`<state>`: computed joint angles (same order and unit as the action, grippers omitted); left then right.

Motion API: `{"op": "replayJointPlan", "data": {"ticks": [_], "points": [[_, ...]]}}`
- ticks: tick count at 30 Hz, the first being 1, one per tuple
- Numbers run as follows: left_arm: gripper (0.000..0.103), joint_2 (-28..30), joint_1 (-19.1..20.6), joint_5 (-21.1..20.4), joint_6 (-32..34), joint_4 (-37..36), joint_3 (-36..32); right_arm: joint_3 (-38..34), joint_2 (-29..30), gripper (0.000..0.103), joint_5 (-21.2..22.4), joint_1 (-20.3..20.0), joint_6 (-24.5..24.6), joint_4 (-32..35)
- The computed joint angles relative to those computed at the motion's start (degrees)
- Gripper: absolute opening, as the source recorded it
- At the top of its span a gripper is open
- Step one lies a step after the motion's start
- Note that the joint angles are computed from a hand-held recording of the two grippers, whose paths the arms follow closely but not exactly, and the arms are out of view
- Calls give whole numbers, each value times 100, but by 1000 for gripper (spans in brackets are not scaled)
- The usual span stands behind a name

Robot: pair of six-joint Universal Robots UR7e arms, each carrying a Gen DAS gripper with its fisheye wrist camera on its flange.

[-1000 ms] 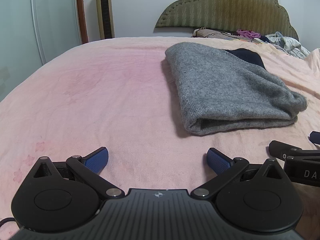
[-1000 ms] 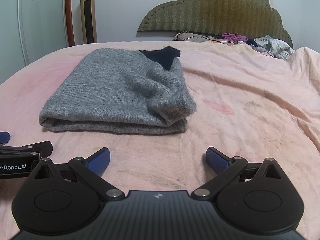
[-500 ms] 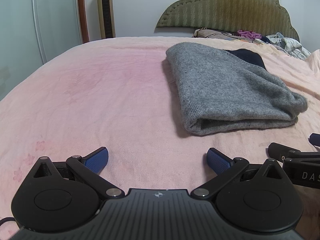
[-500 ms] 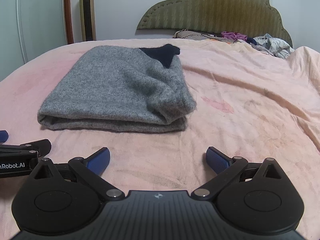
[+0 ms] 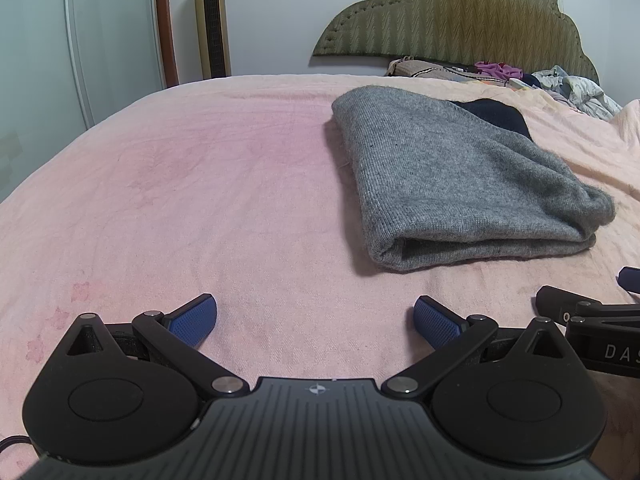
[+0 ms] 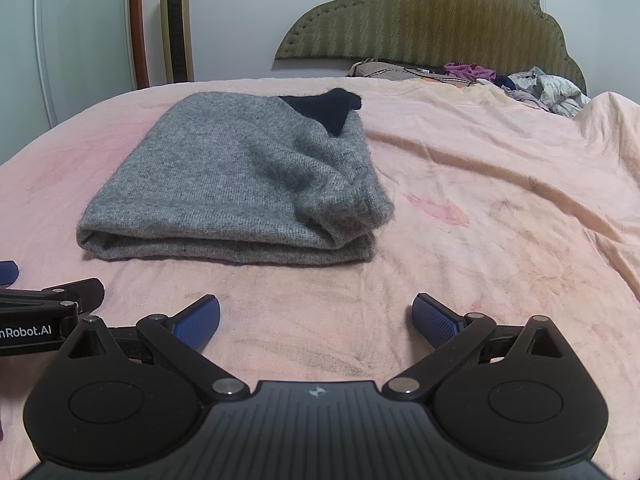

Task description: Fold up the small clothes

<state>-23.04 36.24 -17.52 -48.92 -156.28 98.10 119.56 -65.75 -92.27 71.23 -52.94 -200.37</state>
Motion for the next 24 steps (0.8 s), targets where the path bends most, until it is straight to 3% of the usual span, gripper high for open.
{"op": "replayJointPlan", "data": {"ticks": [17,24], "points": [[103,-13,-12,-15,-58,27,-4,34,-10,103,118,-37,76,-150],[103,-8,-10,-19,-53,16,-7,66,93,103,-35,54,-313,-398]]}}
